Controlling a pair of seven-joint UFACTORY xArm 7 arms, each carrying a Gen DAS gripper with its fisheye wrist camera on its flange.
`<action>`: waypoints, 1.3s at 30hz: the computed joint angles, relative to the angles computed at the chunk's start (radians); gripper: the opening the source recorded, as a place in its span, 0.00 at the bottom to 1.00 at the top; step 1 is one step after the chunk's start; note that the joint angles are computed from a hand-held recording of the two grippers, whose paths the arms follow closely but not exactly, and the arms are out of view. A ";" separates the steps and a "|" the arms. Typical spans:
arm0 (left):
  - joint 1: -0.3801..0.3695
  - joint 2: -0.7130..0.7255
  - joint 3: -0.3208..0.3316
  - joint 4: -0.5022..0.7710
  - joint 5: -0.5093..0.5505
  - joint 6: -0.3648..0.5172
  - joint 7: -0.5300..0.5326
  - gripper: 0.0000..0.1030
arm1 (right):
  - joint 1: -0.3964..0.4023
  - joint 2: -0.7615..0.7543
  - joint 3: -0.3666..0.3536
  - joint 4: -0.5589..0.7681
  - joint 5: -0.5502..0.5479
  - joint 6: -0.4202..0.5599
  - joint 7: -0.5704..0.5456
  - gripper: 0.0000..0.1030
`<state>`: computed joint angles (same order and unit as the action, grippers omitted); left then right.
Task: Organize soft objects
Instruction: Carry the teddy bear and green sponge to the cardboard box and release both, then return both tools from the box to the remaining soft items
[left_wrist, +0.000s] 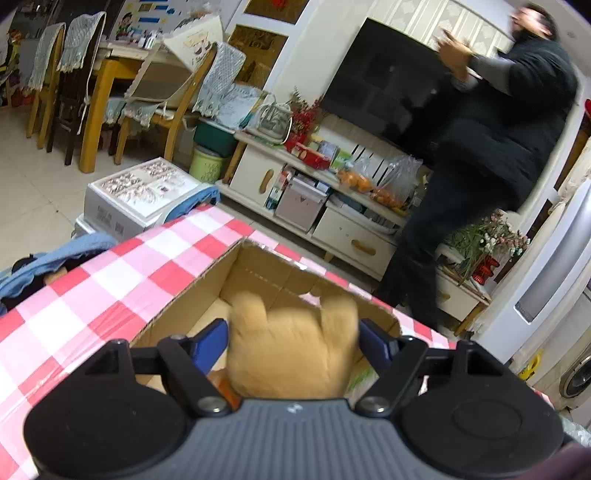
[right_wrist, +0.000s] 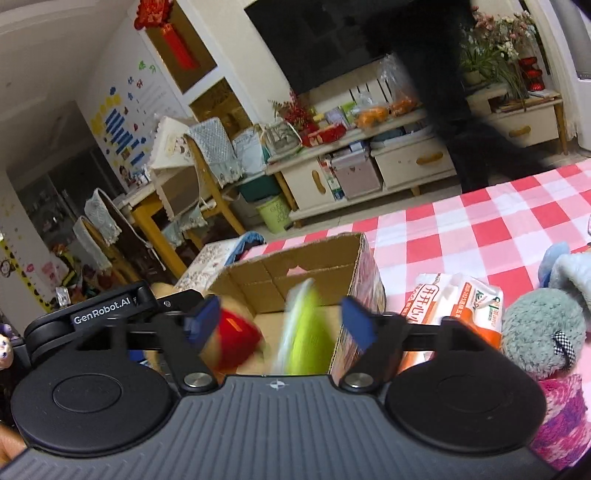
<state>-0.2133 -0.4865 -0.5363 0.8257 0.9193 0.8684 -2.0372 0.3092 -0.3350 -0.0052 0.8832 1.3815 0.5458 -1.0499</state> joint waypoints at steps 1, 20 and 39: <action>0.000 -0.002 -0.004 0.002 0.005 0.006 0.002 0.82 | -0.001 -0.016 0.001 -0.009 0.000 -0.006 -0.011 0.95; -0.075 0.067 -0.011 0.076 0.106 0.132 0.031 0.98 | 0.043 -0.194 -0.069 -0.134 -0.013 -0.190 -0.052 1.00; -0.200 0.221 0.025 0.193 0.205 0.187 0.035 0.99 | 0.118 -0.347 -0.154 -0.293 -0.174 -0.334 -0.003 1.00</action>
